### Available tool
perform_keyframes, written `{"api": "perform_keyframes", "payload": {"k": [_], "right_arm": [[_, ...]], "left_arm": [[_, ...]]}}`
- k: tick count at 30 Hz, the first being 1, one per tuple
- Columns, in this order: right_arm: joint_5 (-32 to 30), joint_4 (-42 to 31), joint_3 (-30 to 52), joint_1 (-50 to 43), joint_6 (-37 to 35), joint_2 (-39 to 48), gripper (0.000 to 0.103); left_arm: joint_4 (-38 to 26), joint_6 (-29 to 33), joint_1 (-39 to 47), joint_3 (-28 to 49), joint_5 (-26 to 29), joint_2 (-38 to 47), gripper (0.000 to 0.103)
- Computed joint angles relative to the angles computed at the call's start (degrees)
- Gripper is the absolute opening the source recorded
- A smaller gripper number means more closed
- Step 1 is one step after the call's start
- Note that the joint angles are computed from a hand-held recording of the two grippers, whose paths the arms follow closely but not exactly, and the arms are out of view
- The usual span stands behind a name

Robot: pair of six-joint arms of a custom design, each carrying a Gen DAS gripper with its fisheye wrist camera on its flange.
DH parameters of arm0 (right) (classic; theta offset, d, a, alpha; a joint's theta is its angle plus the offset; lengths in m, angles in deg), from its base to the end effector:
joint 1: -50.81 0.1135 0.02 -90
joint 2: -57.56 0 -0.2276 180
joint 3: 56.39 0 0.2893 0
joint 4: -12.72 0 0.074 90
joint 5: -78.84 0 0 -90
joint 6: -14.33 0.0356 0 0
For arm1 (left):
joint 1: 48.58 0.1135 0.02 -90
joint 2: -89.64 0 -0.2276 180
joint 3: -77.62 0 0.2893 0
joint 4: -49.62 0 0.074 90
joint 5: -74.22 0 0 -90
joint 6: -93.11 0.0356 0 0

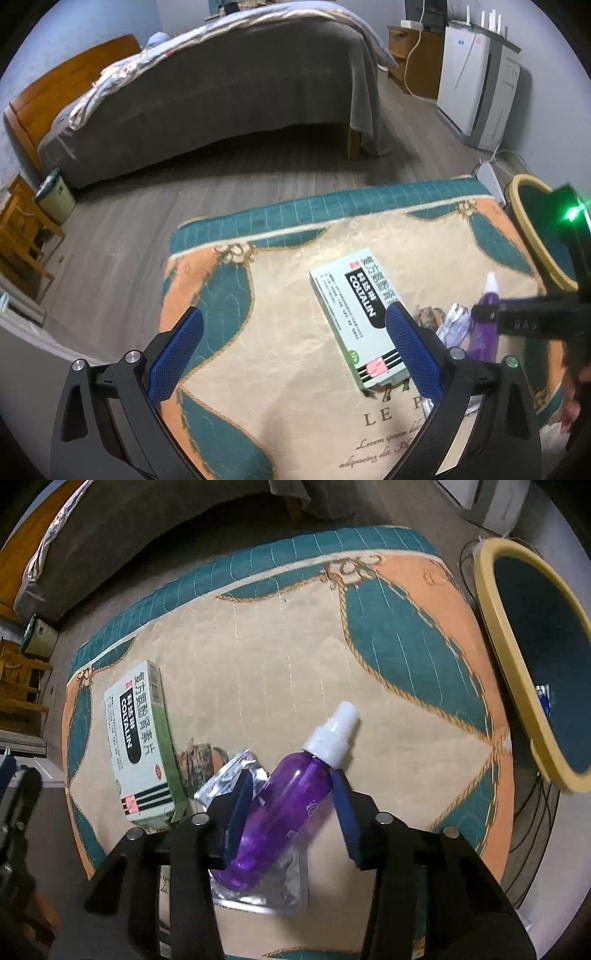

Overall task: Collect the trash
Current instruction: 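Grasp the purple spray bottle with the right gripper, then grasp the COLTALIN medicine box with the left gripper while the right lifts the spray bottle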

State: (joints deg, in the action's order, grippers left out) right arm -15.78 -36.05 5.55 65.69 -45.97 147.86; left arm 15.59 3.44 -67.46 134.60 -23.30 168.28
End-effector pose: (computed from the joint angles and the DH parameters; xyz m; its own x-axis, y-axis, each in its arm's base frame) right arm 0.2894 0.0799 0.0969 -0.9538 0.2575 -0.1546 0.2294 0.9568 0.1786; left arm 0.2907 -0.0945 0.1396 -0.7801 0.2728 -0.5630 0.2555 0.9604 0.1113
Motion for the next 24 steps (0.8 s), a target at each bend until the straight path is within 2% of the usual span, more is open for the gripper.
{"api": "perform_keyframes", "payload": {"k": [4, 10, 15, 19, 23, 24], "right_arm": [[-0.2, 0.5, 1.1, -1.6, -2.0, 1.1, 0.038], [3.7, 0.2, 3.4, -2.9, -6.4, 1.9, 0.037], [6.7, 1.3, 5.2, -3.4, -9.9, 2.8, 0.035], [6.3, 3.7, 6.4, -4.1, -10.5, 4.9, 0.036], [4.1, 2.9, 7.5, -5.0, -10.7, 7.5, 0.049], [4.3, 3.1, 7.9, -4.8, -10.4, 8.5, 0.049]], "left_arm": [[1.0, -1.8, -1.2, 1.8, 0.3, 6.1, 0.098], [3.9, -4.5, -4.2, 5.3, -0.4, 15.1, 0.098], [5.1, -6.1, -6.1, 8.4, 0.6, 20.8, 0.098], [6.0, -8.3, -6.3, 10.0, 1.4, 23.5, 0.097], [6.0, -9.1, -5.3, 10.6, 2.2, 25.1, 0.095], [5.7, -9.1, -5.1, 10.9, 2.5, 25.6, 0.095]]}}
